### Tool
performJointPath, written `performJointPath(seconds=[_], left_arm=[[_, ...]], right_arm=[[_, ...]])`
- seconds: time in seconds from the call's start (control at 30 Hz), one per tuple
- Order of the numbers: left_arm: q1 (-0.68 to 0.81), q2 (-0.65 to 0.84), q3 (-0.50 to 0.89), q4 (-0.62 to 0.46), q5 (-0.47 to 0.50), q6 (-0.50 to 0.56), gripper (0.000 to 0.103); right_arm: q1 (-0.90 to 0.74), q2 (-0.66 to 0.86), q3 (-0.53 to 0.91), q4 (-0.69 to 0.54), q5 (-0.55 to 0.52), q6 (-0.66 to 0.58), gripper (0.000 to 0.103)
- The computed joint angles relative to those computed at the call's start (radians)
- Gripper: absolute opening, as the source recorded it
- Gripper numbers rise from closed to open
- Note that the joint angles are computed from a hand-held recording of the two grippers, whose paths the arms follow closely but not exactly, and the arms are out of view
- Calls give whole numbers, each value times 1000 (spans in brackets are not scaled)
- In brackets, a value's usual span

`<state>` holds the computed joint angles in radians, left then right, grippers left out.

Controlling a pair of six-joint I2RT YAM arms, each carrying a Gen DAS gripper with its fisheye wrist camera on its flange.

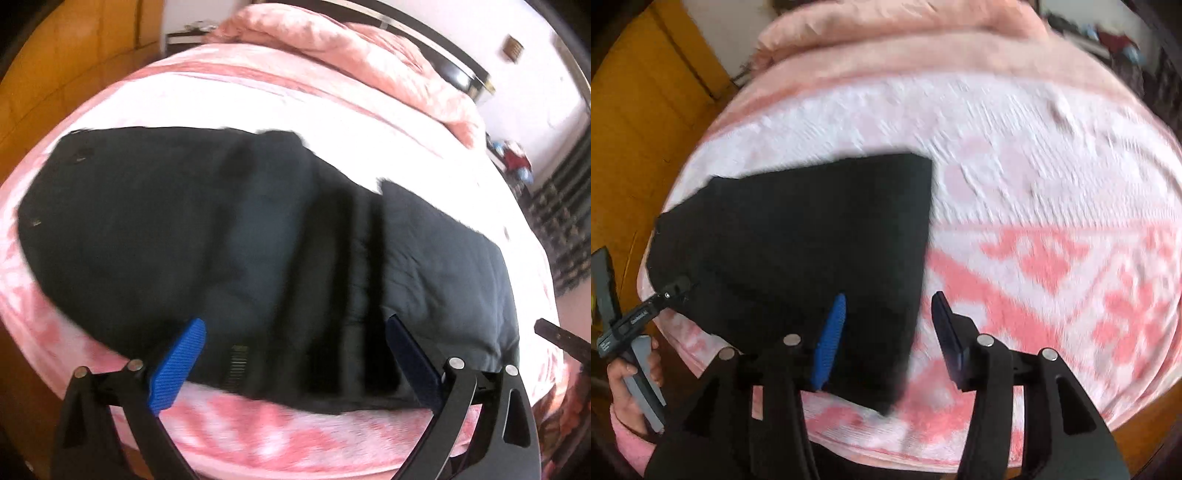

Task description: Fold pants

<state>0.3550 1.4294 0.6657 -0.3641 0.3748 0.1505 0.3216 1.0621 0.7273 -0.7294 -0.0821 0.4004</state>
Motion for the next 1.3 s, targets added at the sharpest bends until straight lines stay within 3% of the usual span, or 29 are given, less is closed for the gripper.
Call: performJointPath(seconds=[0.1,0.27,0.4,0.6,0.7,0.87,1.17,1.3], left_arm=[[158,47,54,-30,47,41,99],[390,186,202,-75,97,68,99],[522,371,407,-139,147,31,98],[668,642,699,-263,280,-51,91],[676,738,777,-279,335,-107,86],[672,882,910,-352,434,-104,79],[633,918,894,-275,432,-140,75],[627,950,945,-271,442,-213,70]], right_arm=[[114,66,63,52,-61,34,50],[305,325,206,170,-125,54,50],[398,495,349,166,-100,34,46],[439,635,407,192,-120,77,43],[425,665,379,222,-143,89,43],[412,658,347,251,-163,87,42],[424,700,364,272,-151,83,47],[441,712,370,277,-124,71,48]])
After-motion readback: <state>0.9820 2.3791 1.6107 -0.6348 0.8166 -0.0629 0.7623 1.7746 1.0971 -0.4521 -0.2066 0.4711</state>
